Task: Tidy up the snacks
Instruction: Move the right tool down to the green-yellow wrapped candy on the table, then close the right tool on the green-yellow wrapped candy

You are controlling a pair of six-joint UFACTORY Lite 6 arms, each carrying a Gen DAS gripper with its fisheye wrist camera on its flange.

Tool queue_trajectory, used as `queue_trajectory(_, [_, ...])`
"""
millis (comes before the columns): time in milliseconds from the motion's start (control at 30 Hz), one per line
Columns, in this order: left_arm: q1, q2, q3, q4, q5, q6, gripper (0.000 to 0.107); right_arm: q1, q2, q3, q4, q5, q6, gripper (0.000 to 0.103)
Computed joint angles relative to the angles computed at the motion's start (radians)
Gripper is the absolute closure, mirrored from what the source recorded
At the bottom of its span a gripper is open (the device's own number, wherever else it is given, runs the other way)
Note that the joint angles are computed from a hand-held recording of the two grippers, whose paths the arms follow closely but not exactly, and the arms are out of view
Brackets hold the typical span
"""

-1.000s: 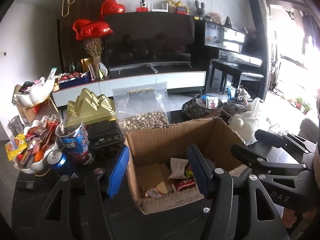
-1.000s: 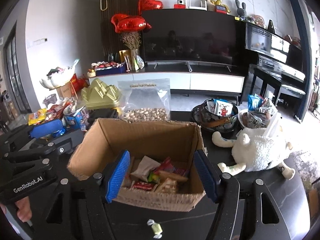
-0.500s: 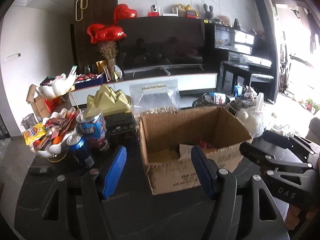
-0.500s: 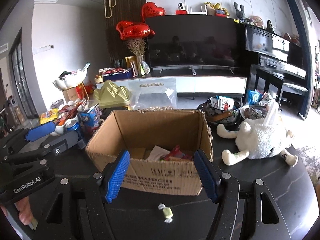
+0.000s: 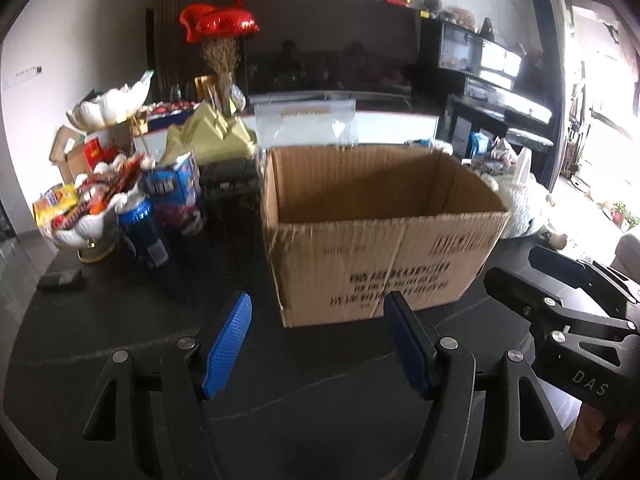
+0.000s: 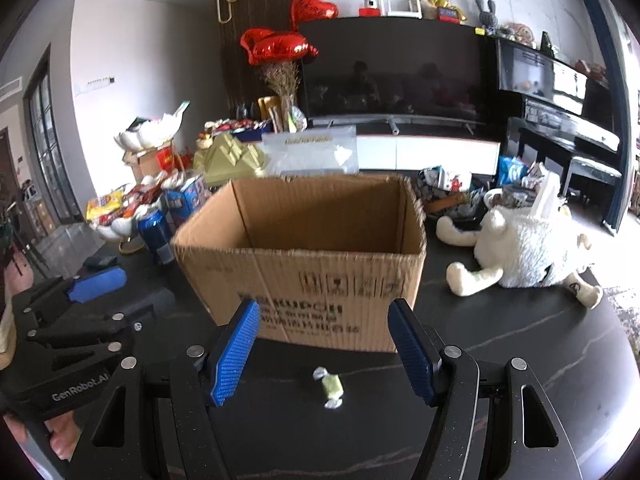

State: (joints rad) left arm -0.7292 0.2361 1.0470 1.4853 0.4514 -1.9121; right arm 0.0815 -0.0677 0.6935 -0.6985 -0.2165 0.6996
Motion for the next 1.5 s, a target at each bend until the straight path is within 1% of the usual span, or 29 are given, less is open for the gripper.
queue_trajectory(167, [0.008, 0.059, 0.003, 0.028, -0.002, -0.054, 0.039, 0.002, 0.101, 0.025, -0.015, -0.01, -0.008, 0.035])
queue_trajectory(333, [0.013, 0.135, 0.028, 0.059, 0.01, -0.097, 0.039, -0.016, 0.23, 0.074, -0.156, -0.033, 0.121, 0.036])
queue_trajectory(433, [0.019, 0.185, 0.054, 0.063, 0.008, -0.109, 0.039, -0.019, 0.312, 0.11, -0.204, -0.046, 0.16, 0.036])
queue_trajectory(633, [0.029, 0.289, 0.12, 0.037, -0.037, -0.089, 0.039, -0.037, 0.43, 0.17, -0.311, -0.071, 0.262, 0.043])
queue_trajectory(767, [0.031, 0.338, 0.148, 0.025, -0.061, -0.08, 0.039, -0.047, 0.505, 0.218, -0.413, -0.082, 0.364, 0.05])
queue_trajectory(867, [0.025, 0.361, 0.159, 0.02, -0.077, -0.078, 0.039, -0.05, 0.535, 0.239, -0.455, -0.09, 0.406, 0.054])
queue_trajectory(933, [0.022, 0.384, 0.175, 0.011, -0.081, -0.071, 0.039, -0.049, 0.546, 0.245, -0.443, -0.087, 0.397, 0.054])
queue_trajectory(1067, [0.03, 0.414, 0.194, 0.004, -0.094, -0.066, 0.039, -0.045, 0.571, 0.26, -0.44, -0.081, 0.392, 0.06])
queue_trajectory(1200, [0.037, 0.432, 0.208, -0.007, -0.1, -0.062, 0.039, -0.032, 0.595, 0.277, -0.448, -0.067, 0.399, 0.063])
queue_trajectory(1333, [0.063, 0.455, 0.229, -0.008, -0.111, -0.045, 0.039, -0.023, 0.607, 0.285, -0.461, -0.059, 0.404, 0.069])
queue_trajectory(1433, [0.069, 0.465, 0.239, -0.024, -0.112, -0.03, 0.039, -0.015, 0.605, 0.283, -0.426, -0.049, 0.368, 0.072])
queue_trajectory(1500, [0.071, 0.472, 0.245, -0.03, -0.111, -0.023, 0.039, -0.01, 0.607, 0.285, -0.402, -0.042, 0.348, 0.078])
